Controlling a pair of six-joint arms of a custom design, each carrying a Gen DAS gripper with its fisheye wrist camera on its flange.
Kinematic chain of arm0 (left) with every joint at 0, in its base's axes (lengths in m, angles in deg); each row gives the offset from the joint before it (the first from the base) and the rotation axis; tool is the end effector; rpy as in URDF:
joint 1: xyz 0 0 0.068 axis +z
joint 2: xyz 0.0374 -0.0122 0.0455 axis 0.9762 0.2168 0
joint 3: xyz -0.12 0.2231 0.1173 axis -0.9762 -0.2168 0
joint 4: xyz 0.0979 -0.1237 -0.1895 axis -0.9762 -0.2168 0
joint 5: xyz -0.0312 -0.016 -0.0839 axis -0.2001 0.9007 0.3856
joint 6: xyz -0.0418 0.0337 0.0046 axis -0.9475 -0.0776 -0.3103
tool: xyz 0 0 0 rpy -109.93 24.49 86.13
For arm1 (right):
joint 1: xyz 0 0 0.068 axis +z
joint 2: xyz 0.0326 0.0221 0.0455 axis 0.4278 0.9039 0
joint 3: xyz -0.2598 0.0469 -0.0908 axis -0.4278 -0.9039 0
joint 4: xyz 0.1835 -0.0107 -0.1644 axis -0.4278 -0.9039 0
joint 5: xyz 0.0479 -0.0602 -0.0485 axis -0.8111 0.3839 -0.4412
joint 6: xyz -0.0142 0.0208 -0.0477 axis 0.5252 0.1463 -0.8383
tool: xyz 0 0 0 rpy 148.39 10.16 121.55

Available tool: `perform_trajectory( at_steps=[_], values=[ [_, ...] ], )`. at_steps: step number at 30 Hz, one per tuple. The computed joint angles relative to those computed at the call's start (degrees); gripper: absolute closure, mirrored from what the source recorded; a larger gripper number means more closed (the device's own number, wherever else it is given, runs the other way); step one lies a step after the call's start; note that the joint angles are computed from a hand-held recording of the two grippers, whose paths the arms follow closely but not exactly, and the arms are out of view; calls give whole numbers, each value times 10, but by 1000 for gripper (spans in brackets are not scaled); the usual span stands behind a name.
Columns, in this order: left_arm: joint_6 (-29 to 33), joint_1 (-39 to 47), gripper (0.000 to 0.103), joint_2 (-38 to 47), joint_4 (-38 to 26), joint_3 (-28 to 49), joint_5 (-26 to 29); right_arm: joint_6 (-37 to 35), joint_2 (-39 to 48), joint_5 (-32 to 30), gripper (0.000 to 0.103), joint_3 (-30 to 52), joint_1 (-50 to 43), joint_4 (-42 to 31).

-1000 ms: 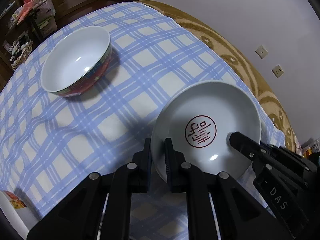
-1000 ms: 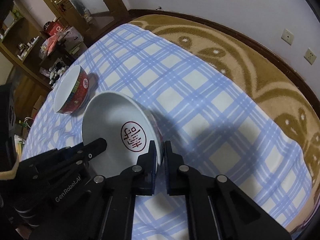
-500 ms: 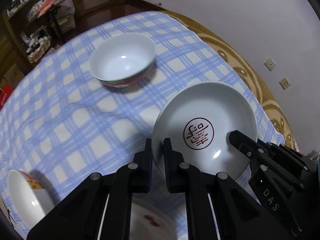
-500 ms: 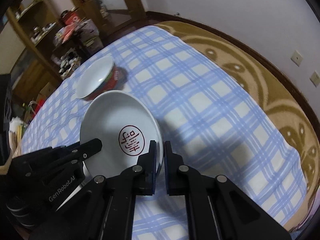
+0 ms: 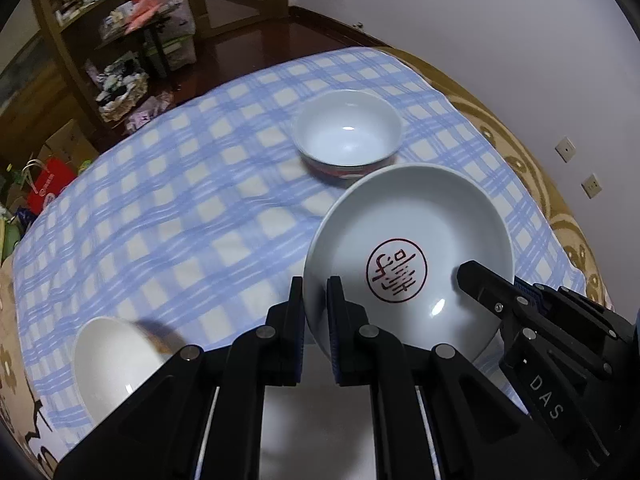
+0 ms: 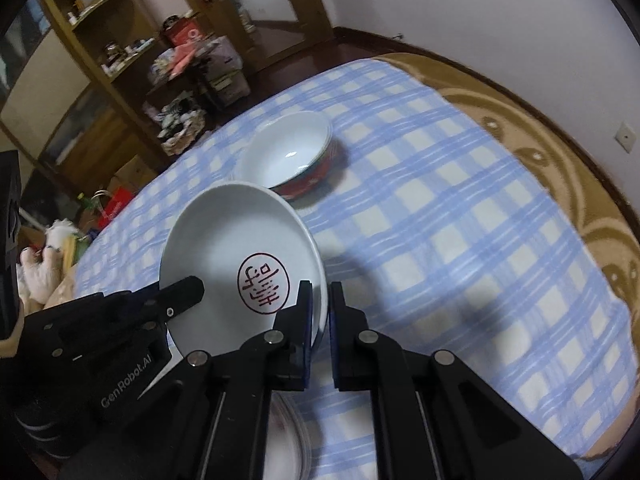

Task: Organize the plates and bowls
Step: 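Lift the red-stamped bowl with both grippers and carry it toward the plain bowl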

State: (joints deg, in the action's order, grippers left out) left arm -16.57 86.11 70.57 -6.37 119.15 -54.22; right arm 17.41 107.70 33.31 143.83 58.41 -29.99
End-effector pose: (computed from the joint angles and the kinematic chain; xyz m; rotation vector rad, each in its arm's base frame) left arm 0.3196 0.0384 0.2616 0.6435 2.6422 -0.1929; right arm 0.2586 0.1595 0.2598 0.5143 2.5180 0.3013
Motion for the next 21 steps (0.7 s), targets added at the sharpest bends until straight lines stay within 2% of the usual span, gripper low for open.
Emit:
perform_trajectory(
  at_steps=[16,21],
  values=[
    [100,166,92,24,-86,111,61,4,97,67,94,174,107,-36],
    [96,218,91,22,-59,105,71,7,130,54,94,215,126,-20]
  ],
)
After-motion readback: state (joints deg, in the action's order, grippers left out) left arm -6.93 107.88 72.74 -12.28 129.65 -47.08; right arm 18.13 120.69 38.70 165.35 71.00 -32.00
